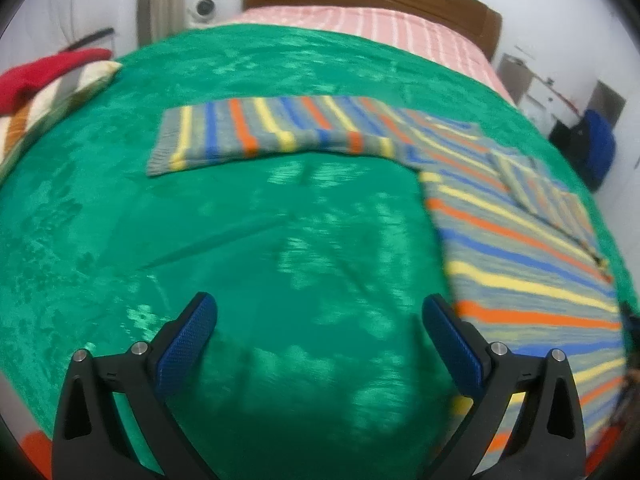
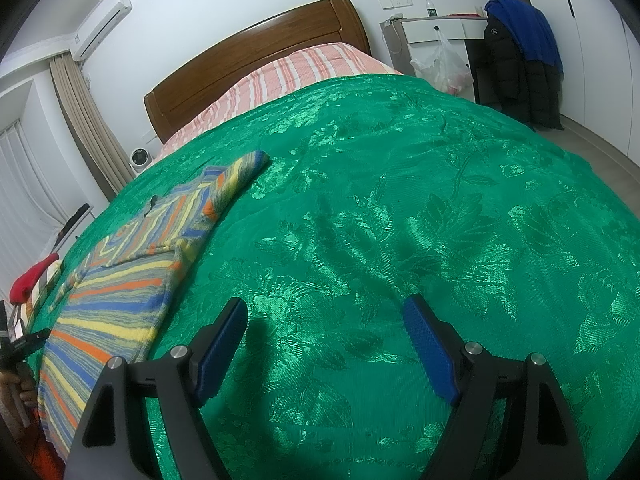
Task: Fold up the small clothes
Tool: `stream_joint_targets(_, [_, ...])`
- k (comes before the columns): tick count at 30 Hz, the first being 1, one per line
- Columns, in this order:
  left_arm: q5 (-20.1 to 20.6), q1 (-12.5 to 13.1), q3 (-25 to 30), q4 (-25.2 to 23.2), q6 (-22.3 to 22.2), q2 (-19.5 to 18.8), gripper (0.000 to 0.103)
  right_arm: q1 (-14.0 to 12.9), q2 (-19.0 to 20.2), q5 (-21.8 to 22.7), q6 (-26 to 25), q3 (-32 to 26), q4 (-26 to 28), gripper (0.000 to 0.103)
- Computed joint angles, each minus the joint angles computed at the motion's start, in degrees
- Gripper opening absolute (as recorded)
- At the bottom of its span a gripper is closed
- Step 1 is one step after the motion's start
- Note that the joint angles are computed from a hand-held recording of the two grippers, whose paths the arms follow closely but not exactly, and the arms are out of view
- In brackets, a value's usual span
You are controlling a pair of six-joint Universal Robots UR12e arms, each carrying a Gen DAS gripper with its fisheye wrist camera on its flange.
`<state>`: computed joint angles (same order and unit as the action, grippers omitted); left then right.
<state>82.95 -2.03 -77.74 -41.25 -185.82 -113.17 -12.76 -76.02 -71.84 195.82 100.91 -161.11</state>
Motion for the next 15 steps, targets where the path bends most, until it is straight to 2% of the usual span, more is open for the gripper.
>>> stream_joint_targets(3, [-4.79,0.73,2.24,-3.41,-0.28,-0.4,0.102,-0.03,-0.11,-0.18,-0.2,0.04,0.32,0.08])
stream_joint_targets(5, [-6.46,1.19,4.21,-5.24,0.06,-1.03,0.102,-0.11,-0.17,-0.03,-0.15,0.14,0.21,0.08])
stream_joint_targets(7, [-8.24,2.18,6.57,-5.53,-1.41,-1.91,0.102,-0.13,-0.2,-0.03,-0.16,0.18,0.19,0.08])
stream_joint_targets(10, [-11.09,4.78,11.39,-5.5,-8.52,-4.5,0.102,-0.13,-0.2,-0.03,-0.15,0.2,0.15,0.08])
stream_joint_targets(12, [-11.17,6.45,15.89,-7.56,-14.53,-7.2,0.102,-0.14,-0.2,-0.01,-0.15,0.2,0.13,0.08])
stream_joint_targets(13, [-11.32,6.8,17.15,-8.44,-15.48,-8.02,0.102,-0.16,-0.2,0.03,-0.15,0.21,0.11,0.08])
stream_joint_targets(15, [-11.21,7.27,21.76,-13.42,-16.07,-10.95,0.102,-0.16,-0.2,0.05,-0.13,0.22,0.1,0.08])
